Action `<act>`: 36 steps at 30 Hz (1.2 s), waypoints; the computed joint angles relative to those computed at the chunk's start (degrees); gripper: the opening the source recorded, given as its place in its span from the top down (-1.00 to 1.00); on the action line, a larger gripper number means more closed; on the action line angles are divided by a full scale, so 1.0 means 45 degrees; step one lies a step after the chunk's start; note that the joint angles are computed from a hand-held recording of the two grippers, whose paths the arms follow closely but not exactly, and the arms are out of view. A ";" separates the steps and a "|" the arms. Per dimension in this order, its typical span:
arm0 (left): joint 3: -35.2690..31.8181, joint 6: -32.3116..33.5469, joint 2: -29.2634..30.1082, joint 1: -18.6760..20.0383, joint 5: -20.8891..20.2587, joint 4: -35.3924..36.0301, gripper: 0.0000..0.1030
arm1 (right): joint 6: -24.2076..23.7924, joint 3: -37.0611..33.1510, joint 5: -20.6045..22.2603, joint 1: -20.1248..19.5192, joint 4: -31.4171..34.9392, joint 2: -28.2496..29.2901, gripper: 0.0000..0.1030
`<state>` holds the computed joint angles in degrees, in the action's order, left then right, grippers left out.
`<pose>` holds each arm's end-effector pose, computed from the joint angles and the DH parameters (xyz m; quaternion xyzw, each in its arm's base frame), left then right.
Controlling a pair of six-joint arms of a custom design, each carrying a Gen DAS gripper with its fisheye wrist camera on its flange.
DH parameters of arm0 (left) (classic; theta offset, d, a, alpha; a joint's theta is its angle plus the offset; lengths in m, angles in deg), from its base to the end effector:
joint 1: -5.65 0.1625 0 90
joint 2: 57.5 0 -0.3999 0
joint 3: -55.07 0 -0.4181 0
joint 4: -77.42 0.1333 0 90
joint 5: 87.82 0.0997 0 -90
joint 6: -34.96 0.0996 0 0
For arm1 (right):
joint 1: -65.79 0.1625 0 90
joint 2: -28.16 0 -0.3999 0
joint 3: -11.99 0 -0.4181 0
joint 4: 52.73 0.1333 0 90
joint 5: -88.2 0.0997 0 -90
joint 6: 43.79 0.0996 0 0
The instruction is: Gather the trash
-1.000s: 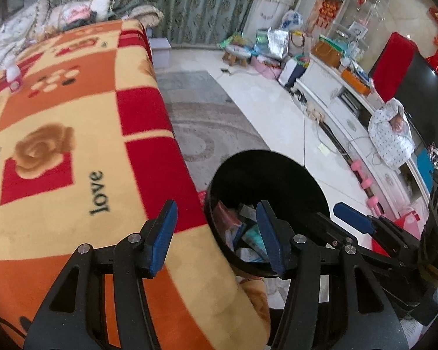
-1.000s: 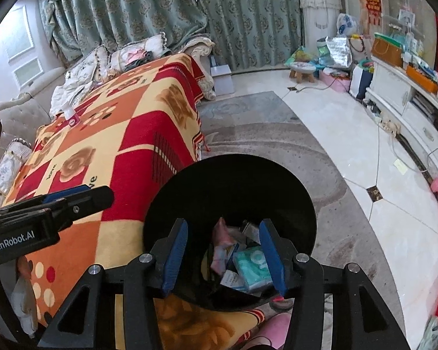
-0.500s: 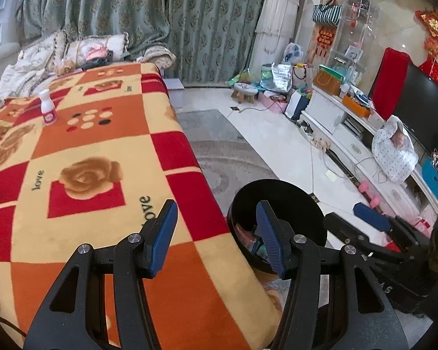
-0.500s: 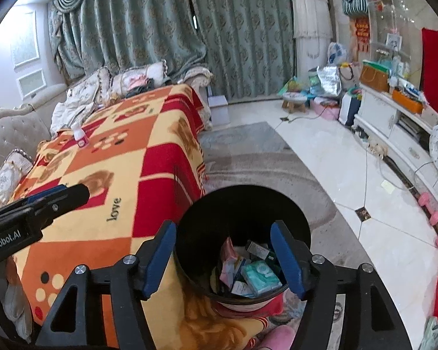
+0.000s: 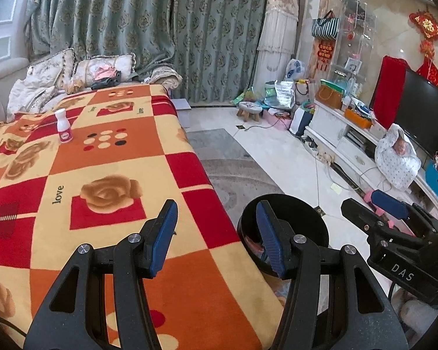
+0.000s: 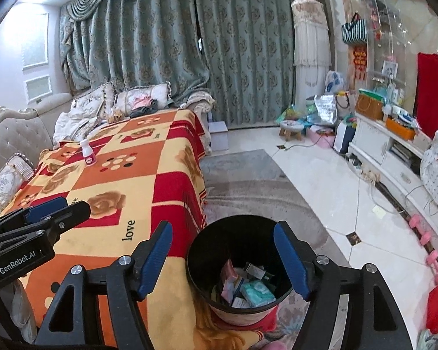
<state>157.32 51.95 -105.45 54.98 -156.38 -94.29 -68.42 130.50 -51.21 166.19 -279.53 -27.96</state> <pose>-0.2903 -0.5983 0.0835 0.4217 0.8575 -0.2649 0.1291 0.1480 -0.4872 0.2026 -0.0232 -0.7661 0.5039 0.3984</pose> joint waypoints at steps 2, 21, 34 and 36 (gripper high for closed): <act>0.0048 0.0125 -0.0020 -0.0016 0.0022 -0.0184 -0.06 | -0.0146 -0.0068 -0.0060 0.0064 -0.0197 0.0080 -0.36; 0.0044 0.0291 -0.0013 -0.0008 -0.0013 -0.0318 -0.06 | -0.0659 -0.0344 -0.0250 0.0217 -0.0481 0.0336 -0.37; 0.0040 0.0255 -0.0016 -0.0015 0.0011 -0.0288 -0.06 | -0.0509 -0.0262 -0.0260 0.0114 -0.0166 0.0229 -0.39; 0.0041 0.0250 -0.0014 -0.0018 0.0016 -0.0295 -0.06 | -0.0502 -0.0255 -0.0258 0.0109 -0.0153 0.0224 -0.40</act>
